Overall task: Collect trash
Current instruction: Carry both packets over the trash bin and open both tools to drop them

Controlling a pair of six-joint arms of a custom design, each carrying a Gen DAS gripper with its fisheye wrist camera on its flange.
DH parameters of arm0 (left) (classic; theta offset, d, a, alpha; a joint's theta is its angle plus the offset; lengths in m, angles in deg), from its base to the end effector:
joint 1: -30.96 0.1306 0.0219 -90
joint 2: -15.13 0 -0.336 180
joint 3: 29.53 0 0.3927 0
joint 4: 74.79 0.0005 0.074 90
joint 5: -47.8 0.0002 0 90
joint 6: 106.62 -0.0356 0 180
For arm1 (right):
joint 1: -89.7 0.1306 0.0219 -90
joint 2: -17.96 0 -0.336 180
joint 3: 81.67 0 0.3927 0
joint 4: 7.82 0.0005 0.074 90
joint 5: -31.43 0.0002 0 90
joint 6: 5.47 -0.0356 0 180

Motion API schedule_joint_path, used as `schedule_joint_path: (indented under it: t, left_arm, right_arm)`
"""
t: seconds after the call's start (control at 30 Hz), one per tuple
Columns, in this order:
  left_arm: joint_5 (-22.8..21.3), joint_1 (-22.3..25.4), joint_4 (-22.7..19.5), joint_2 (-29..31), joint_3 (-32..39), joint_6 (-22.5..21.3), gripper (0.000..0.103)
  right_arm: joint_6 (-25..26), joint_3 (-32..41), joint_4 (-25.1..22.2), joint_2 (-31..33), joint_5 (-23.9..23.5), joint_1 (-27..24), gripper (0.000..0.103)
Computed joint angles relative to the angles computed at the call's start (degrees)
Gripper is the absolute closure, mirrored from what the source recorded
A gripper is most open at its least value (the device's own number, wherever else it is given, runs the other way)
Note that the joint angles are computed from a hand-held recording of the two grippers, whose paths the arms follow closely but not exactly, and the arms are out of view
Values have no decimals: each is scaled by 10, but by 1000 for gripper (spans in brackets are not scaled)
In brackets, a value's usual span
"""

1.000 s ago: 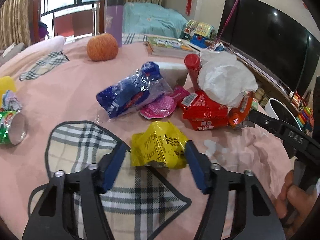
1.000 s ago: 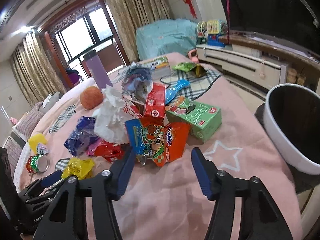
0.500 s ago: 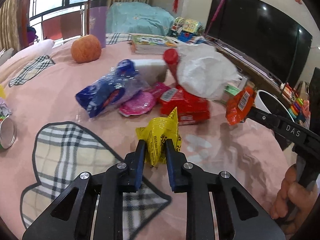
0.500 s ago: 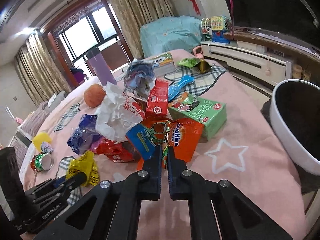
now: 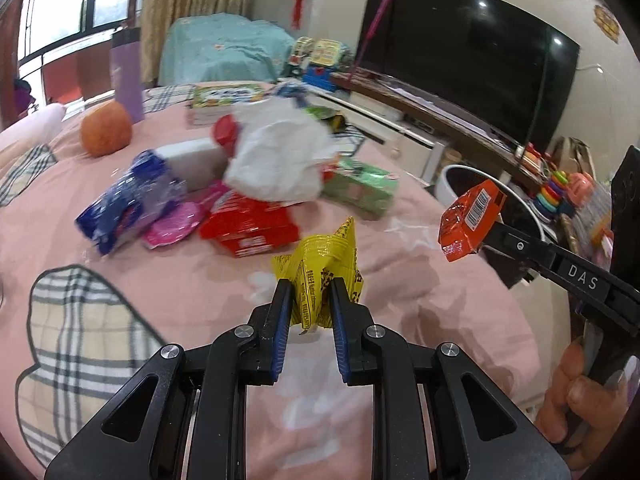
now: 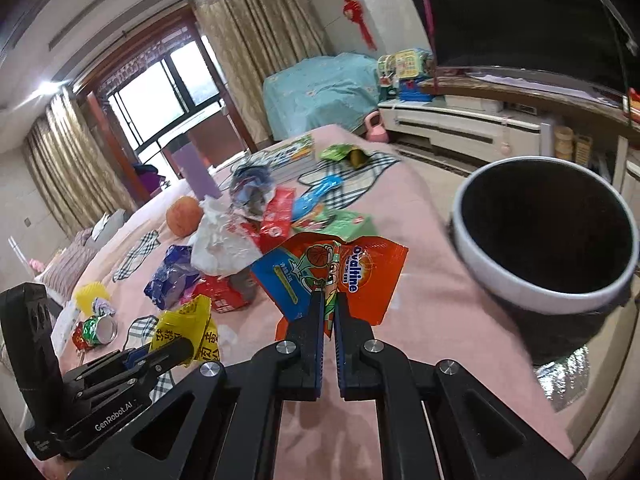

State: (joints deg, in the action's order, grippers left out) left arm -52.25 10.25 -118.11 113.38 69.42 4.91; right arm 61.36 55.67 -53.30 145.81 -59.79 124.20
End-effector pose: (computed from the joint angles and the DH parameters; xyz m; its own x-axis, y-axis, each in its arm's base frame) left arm 0.5098 -0.1866 0.3939 -0.6729 -0.1319 -0.7279 -0.0203 0.9869 -0.1601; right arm 0.5800 0.3989 0.3961 -0.6736 0.0143 -0.7389 -0.3431 0.8795 0.3299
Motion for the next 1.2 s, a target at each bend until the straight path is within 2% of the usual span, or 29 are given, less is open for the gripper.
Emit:
schedule_joint_path:
  t: [0.23, 0.6, 0.93, 1.2]
  left_arm:
    - [3, -27, -10, 39, 60, -17, 85]
    - [12, -54, -33, 114, 166, -48, 85]
    - [22, -77, -80, 217, 323, -72, 85]
    - [24, -90, -141, 319, 479, -89, 85]
  right_arm:
    - [-13, -90, 40, -64, 18, -17, 99]
    - [-32, -174, 77, -123, 39, -52, 99]
    - [-36, -181, 81, -131, 37, -87, 98]
    - [-32, -150, 65, -110, 20, -110, 98]
